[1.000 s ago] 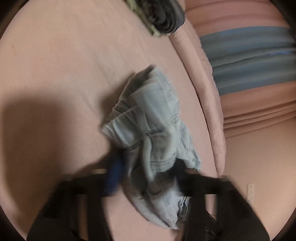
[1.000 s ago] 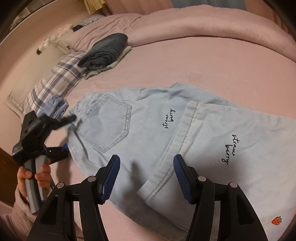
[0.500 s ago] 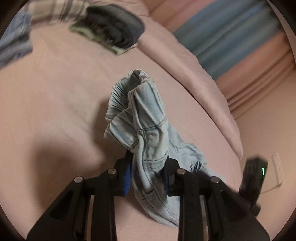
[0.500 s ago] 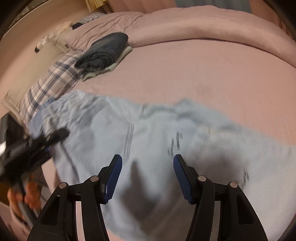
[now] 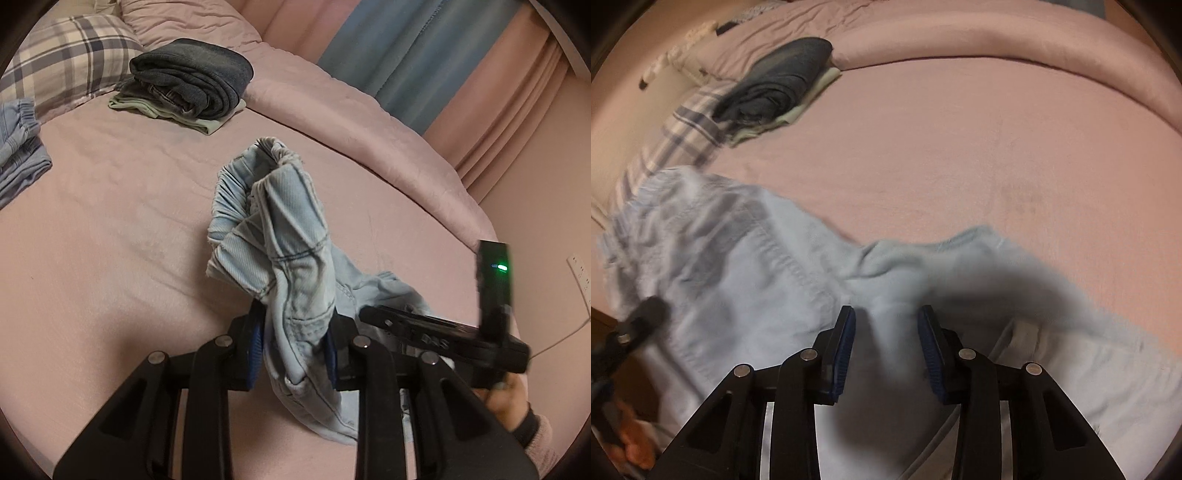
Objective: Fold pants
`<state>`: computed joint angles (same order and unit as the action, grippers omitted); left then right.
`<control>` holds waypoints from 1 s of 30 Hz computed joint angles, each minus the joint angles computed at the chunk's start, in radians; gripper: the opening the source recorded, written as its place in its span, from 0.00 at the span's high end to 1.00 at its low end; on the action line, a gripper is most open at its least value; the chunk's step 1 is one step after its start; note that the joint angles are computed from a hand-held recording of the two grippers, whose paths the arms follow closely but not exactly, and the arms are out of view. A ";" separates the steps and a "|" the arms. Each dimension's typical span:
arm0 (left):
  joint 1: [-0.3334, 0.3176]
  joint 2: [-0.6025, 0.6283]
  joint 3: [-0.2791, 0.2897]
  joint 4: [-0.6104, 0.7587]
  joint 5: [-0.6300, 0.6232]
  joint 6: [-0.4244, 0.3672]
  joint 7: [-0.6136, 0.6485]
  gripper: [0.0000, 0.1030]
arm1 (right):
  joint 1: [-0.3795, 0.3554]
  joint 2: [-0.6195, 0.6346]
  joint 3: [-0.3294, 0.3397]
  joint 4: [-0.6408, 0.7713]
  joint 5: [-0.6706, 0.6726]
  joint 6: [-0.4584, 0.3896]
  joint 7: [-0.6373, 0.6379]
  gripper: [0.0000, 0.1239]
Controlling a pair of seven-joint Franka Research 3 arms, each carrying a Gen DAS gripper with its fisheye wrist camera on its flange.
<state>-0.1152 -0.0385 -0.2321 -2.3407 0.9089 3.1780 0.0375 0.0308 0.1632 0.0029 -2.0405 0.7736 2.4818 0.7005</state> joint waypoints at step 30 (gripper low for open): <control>-0.029 -0.031 -0.026 0.015 0.021 -0.101 0.034 0.74 | 0.051 -0.174 -0.036 -0.244 0.031 -0.037 -0.132 0.69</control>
